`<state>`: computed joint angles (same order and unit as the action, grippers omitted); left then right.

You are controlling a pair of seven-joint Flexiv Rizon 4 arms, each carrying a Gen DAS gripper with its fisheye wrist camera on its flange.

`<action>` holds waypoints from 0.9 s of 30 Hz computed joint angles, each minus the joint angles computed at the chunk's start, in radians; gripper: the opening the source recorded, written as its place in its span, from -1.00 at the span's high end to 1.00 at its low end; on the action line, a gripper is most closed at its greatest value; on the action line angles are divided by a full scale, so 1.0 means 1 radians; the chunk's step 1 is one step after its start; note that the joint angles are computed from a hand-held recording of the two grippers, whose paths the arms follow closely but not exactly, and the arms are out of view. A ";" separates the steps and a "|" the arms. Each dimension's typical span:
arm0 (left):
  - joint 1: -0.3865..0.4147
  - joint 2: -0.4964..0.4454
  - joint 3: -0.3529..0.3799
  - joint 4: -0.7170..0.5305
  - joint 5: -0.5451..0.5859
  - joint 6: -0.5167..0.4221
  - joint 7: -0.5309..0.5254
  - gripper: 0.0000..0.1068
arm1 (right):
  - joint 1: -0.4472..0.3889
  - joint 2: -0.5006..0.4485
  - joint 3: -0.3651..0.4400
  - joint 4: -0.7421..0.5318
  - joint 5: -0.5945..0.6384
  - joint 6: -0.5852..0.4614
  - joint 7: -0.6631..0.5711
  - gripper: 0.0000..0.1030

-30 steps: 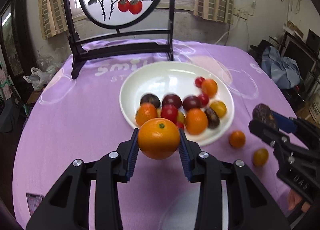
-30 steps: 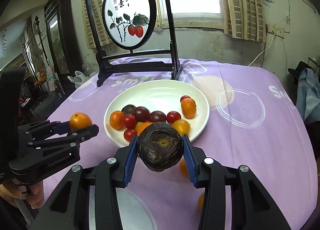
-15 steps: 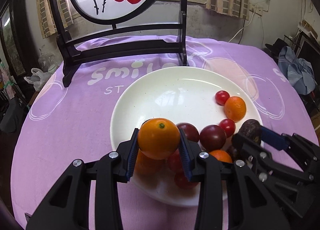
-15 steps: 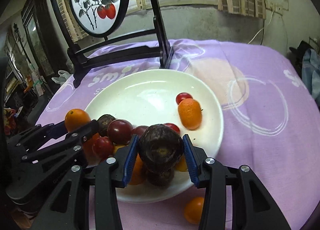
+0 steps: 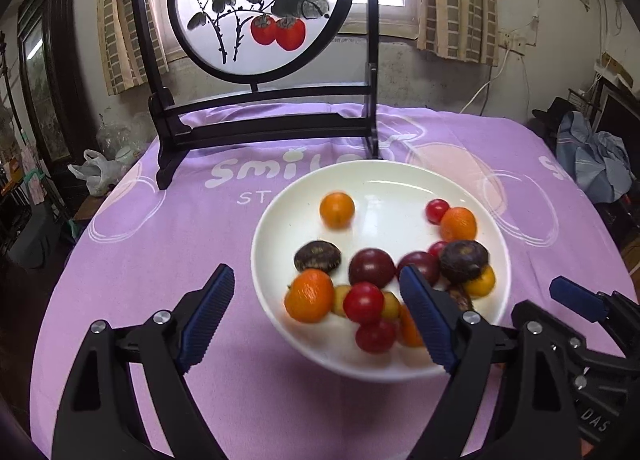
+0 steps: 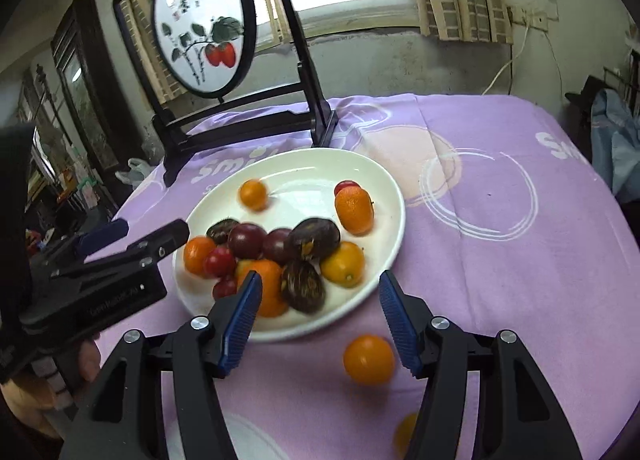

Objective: Organize fruits
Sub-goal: 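Grasp the yellow fruit with the right tool while the left tool grasps the last mandarin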

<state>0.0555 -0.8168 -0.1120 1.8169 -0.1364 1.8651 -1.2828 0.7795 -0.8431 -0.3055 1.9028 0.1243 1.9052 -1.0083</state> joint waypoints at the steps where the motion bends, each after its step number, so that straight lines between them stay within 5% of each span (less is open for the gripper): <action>1: 0.005 0.010 -0.004 0.023 0.009 0.014 -0.001 -0.59 | 0.018 0.008 -0.013 0.023 0.006 0.011 -0.009 -0.19; 15: 0.117 0.103 -0.108 0.309 0.151 0.093 -0.079 -0.67 | 0.141 0.071 -0.013 0.306 0.219 0.156 -0.130 -0.24; 27: 0.090 0.026 -0.085 0.317 0.189 0.089 -0.066 -0.67 | 0.129 0.028 0.000 0.306 0.208 0.073 -0.111 -0.24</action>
